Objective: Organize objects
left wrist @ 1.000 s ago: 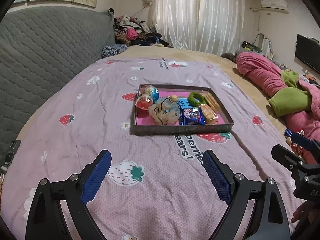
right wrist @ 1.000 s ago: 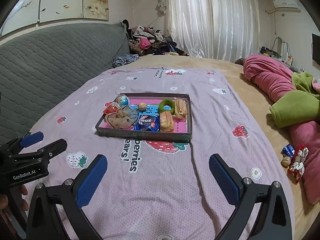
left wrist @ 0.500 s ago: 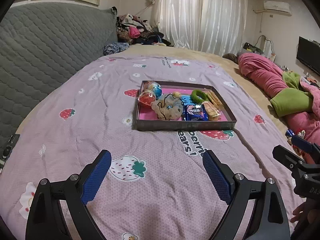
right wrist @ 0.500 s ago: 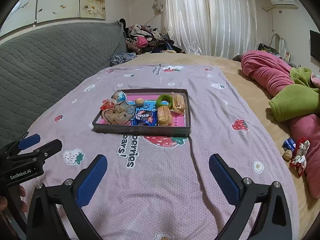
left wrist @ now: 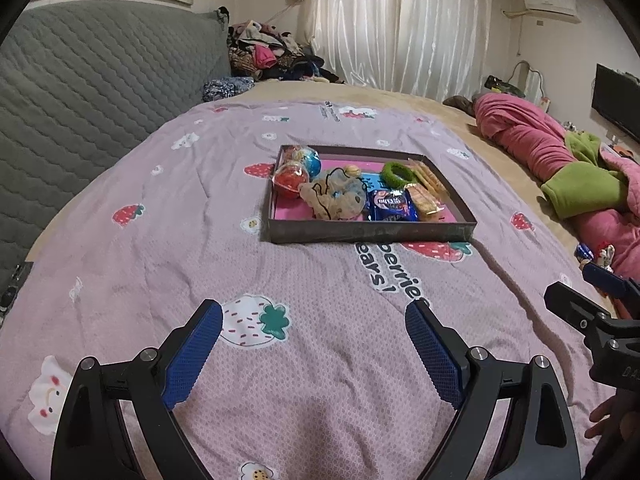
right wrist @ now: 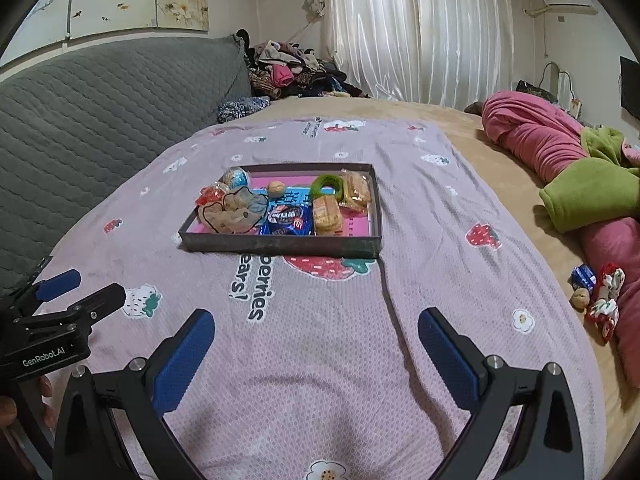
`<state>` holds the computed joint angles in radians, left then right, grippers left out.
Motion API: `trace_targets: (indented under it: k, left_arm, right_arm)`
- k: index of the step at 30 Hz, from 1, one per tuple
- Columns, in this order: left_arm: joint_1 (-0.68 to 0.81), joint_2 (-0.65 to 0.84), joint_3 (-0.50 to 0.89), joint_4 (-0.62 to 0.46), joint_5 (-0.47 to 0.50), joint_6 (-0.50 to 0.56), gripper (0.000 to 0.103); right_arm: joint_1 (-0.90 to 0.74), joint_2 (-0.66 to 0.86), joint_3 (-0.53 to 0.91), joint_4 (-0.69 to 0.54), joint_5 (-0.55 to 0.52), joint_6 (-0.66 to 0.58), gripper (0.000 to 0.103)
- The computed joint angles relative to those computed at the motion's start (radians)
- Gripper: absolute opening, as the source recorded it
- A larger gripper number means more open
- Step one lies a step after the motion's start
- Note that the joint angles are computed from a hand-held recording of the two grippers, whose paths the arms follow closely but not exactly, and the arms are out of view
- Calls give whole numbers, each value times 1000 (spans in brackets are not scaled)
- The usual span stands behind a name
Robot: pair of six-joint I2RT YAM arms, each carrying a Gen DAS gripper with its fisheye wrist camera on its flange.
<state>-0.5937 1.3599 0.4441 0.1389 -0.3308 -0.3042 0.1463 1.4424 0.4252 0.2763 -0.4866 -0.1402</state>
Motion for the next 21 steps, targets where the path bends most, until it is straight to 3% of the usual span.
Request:
trace_targets:
  k: [21]
  left_arm:
    - [-6,130,-46,173,11,17,93]
  right_arm:
    - [29,164,-8,125,46,14,103]
